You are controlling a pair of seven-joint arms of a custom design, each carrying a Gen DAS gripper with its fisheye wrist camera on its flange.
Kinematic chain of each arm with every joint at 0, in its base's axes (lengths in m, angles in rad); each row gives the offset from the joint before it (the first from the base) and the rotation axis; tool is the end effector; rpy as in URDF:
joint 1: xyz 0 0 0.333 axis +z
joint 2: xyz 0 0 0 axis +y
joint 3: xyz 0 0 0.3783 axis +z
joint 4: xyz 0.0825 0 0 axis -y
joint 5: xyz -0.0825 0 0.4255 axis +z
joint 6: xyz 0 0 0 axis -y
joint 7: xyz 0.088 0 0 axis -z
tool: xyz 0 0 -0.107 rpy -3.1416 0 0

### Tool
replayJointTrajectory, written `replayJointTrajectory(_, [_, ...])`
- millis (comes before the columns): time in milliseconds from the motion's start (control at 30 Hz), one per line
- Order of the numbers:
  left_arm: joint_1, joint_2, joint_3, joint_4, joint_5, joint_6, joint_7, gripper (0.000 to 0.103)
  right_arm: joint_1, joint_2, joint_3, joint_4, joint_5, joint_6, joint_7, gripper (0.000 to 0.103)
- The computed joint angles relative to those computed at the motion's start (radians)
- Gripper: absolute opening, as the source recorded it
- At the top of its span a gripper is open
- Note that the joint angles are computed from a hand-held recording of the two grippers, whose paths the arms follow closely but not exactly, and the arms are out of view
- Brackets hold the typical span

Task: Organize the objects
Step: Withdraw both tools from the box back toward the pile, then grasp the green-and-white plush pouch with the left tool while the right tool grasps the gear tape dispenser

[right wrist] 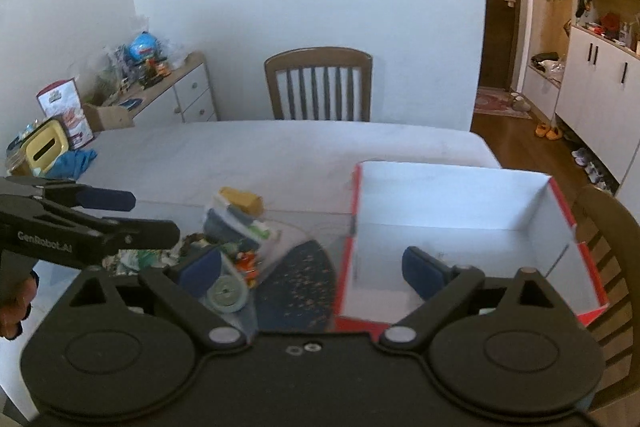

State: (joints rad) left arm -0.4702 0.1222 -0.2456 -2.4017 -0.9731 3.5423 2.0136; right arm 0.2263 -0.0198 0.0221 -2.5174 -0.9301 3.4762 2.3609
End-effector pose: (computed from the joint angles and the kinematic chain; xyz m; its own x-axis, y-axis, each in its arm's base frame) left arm 0.4718 -0.2724 0.3859 -0.1470 -0.9699 0.1943 -0.6575 -0.0510 -0.7517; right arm 0.4577 0.2139 0.4068 0.4979 -0.8627 -0.0882 -0.5883 -0.2612 -0.7653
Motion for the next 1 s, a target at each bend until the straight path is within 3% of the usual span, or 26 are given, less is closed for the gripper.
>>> replayJointTrajectory(333, [0.085, -0.04, -0.01, -0.183, 0.205, 0.082, -0.167, 0.103, 0.057, 0.051, 0.06, 0.001, 0.213, -0.023, -0.181, 0.097])
replayJointTrajectory(400, [0.105, -0.04, -0.005, -0.204, 0.256, 0.088, -0.201, 0.103, 0.091, 0.066, 0.064, -0.007, 0.347, -0.029, -0.303, 0.097])
replayJointTrajectory(700, [0.149, 0.032, 0.023, -0.223, 0.363, 0.11, -0.196, 0.103, 0.079, 0.183, 0.13, 0.061, 0.352, -0.067, -0.346, 0.096])
replayJointTrajectory(800, [0.159, 0.056, 0.034, -0.216, 0.397, 0.107, -0.191, 0.103, 0.13, 0.225, 0.104, 0.085, 0.403, -0.082, -0.415, 0.096])
replayJointTrajectory(900, [0.166, 0.073, 0.044, -0.204, 0.409, 0.092, -0.184, 0.103, 0.111, 0.265, 0.137, 0.118, 0.419, -0.121, -0.433, 0.095])
replayJointTrajectory(1000, [0.197, 0.083, 0.038, -0.2, 0.466, 0.075, -0.224, 0.103, 0.132, 0.3, 0.127, 0.145, 0.453, -0.141, -0.46, 0.094])
